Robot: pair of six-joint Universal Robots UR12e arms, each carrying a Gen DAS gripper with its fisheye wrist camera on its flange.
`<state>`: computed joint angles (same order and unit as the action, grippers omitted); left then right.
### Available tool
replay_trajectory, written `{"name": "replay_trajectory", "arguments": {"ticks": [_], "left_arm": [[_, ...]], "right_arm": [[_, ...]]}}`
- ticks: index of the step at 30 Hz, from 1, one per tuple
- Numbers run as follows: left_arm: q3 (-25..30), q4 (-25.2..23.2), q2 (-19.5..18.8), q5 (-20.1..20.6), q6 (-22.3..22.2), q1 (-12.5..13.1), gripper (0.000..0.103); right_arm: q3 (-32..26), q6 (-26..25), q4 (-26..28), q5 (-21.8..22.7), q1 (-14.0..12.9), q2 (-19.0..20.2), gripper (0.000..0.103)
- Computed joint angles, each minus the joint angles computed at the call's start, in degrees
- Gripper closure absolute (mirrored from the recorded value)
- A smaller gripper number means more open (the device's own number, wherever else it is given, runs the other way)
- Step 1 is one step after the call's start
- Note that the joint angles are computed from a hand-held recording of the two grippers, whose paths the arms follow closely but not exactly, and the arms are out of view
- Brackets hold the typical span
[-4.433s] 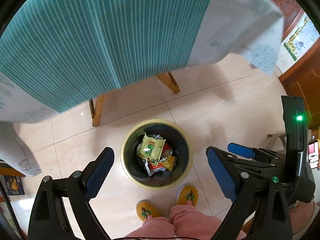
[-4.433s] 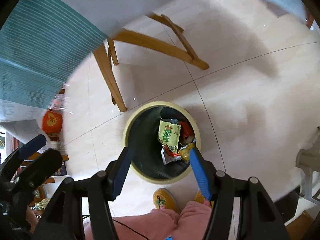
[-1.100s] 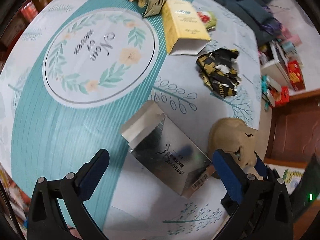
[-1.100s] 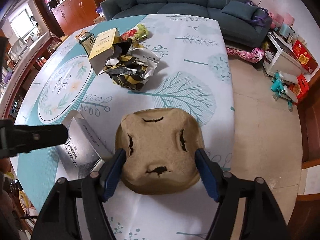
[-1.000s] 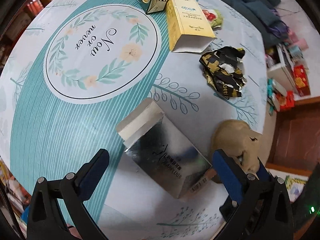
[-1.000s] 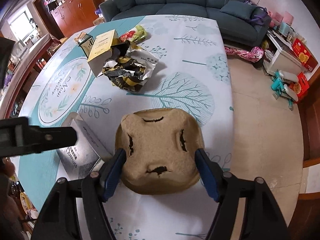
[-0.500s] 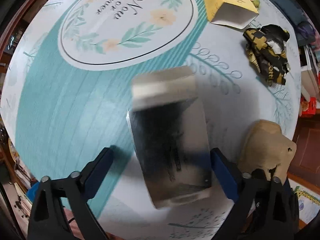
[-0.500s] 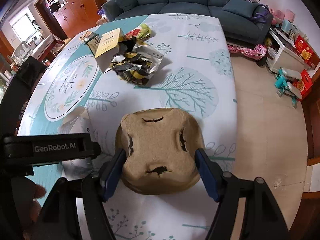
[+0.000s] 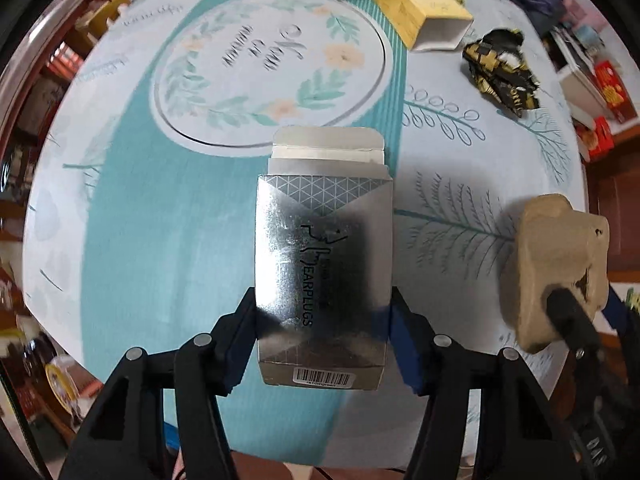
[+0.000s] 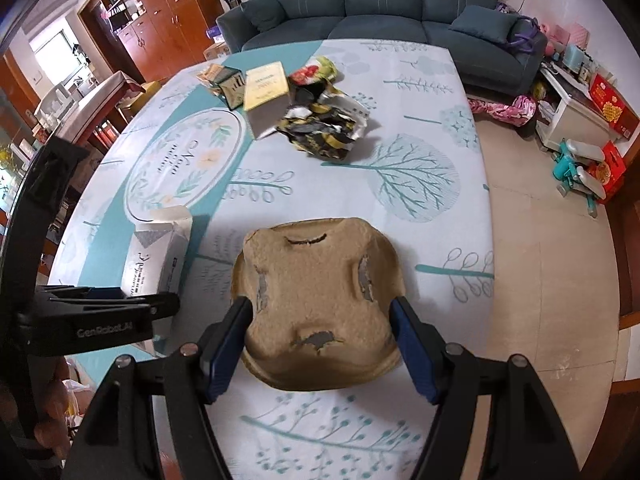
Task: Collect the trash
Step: 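Grasp the silver box with the left tool while the right tool grasps the pulp tray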
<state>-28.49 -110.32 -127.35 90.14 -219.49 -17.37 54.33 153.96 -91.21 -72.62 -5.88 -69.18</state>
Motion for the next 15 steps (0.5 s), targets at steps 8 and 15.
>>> {"name": "replay_trajectory", "arguments": {"ticks": [8, 15], "left_arm": [[-12.6, 9.5, 9.4, 1.8, 7.8, 1.3, 0.044], [-25.7, 18.2, 19.5, 0.4, 17.4, 4.2, 0.044]], "right_arm": [[5.4, 5.2, -5.3, -1.7, 1.7, -5.2, 0.032], [11.3, 11.4, -10.0, -4.1, 4.8, -11.0, 0.032]]}}
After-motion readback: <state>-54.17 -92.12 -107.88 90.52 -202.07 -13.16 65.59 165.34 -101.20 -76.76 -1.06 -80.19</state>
